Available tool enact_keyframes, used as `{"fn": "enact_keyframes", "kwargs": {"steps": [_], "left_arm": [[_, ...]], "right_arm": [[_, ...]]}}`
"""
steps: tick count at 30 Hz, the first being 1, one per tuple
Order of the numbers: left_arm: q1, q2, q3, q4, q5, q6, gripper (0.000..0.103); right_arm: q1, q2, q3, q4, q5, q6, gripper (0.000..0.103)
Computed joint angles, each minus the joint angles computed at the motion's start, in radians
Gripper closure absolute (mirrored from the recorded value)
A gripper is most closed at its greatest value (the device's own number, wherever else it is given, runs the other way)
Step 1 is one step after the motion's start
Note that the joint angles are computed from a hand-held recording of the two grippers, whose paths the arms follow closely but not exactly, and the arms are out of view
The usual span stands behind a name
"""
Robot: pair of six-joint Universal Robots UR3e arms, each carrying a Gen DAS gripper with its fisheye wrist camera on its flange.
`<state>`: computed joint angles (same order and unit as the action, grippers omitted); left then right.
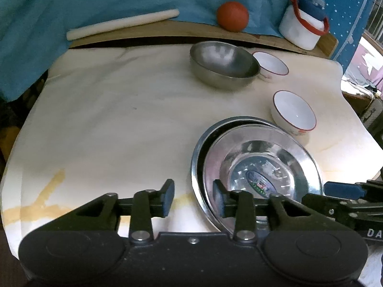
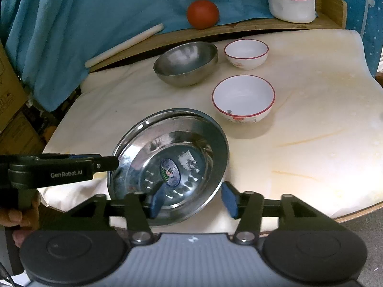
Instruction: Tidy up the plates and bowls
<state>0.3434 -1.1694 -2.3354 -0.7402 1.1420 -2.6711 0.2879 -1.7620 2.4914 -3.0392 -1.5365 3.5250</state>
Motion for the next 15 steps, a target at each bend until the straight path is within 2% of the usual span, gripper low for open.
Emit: {"fn": "enact_keyframes", "kwargs": {"steps": [1,3,7,10,15], "left_arm": [[0.003,0.005,-0.003,0.002,0.000,-0.006,0.057],[0.004,0.005,-0.003,0.008,0.001,-0.020,0.050],[0.017,0.019,-0.012,0.019,-0.008,-0.044,0.027],[0.024,0.017,-0.016,0.034,-0.015,-0.062,0.016],[0.045,0.038,-0.033,0.054,-0.016,-0.093,0.007]], "right_arm": [[0.003,-0.001,0.003,-0.006,-0.005,0.000,0.032],[0.002,-0.006,0.006,-0.010,-0.008,-0.002,0.027],[-0.003,-0.023,0.026,-0.020,-0.012,0.001,0.015],[-0.018,-0.042,0.045,-0.025,-0.006,-0.001,0.009],[-0.050,-0.095,0.066,-0.002,0.012,-0.022,0.003]]}}
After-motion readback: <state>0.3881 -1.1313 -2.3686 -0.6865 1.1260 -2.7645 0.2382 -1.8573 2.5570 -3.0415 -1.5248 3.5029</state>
